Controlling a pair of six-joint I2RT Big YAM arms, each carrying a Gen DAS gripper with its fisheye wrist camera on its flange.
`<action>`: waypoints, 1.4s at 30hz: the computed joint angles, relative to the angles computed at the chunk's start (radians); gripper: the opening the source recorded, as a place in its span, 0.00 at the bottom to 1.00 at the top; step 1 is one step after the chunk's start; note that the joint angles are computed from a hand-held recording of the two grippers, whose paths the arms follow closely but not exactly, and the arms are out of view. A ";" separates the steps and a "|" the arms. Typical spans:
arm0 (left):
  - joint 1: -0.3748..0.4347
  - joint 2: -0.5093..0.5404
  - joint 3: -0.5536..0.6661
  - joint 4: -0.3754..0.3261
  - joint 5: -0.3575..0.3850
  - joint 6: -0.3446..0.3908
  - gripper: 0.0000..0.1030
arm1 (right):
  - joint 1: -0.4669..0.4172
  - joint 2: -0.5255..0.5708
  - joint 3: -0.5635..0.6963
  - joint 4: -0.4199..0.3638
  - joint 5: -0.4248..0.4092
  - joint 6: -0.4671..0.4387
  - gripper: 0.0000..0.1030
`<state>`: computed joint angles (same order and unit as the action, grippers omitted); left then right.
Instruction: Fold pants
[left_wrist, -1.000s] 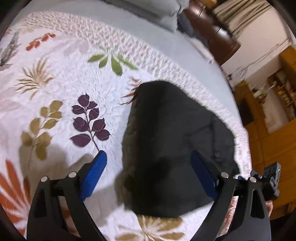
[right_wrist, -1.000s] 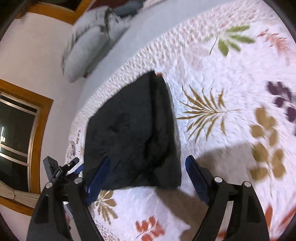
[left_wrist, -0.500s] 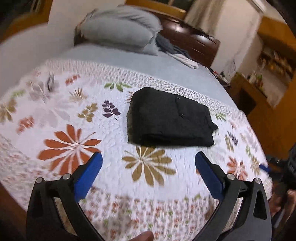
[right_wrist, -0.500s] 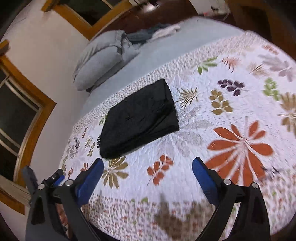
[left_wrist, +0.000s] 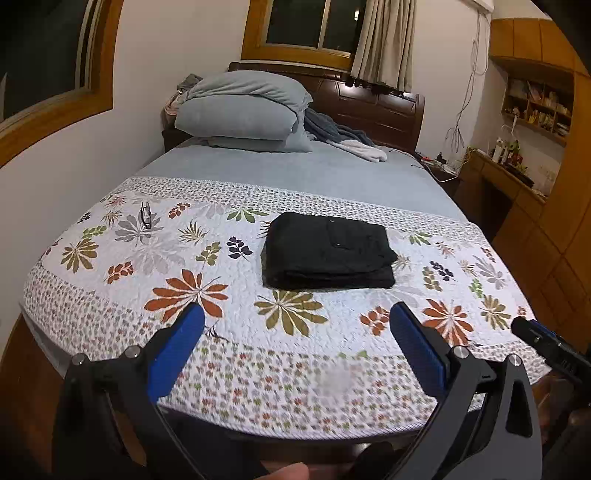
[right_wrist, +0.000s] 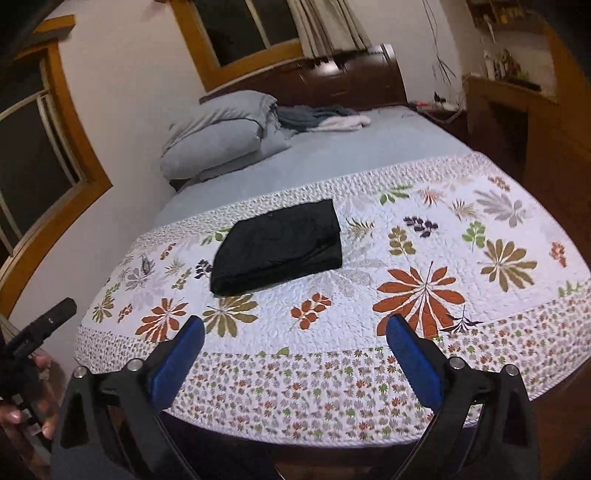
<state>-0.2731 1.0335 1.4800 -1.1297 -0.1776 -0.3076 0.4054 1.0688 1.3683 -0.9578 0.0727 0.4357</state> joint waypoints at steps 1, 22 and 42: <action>-0.014 -0.013 0.006 -0.014 -0.012 -0.010 0.97 | 0.029 -0.010 0.012 -0.012 0.037 -0.017 0.96; -0.244 -0.087 0.069 -0.168 -0.312 -0.098 0.97 | 0.275 -0.070 0.095 -0.085 0.207 -0.070 0.96; -0.223 -0.056 0.026 -0.127 -0.274 -0.089 0.97 | 0.226 -0.040 0.041 -0.046 0.165 -0.081 0.96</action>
<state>-0.4961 0.9773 1.5060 -1.2569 -0.4516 -0.3966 0.6319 1.0289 1.4090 -1.0043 0.2378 0.3543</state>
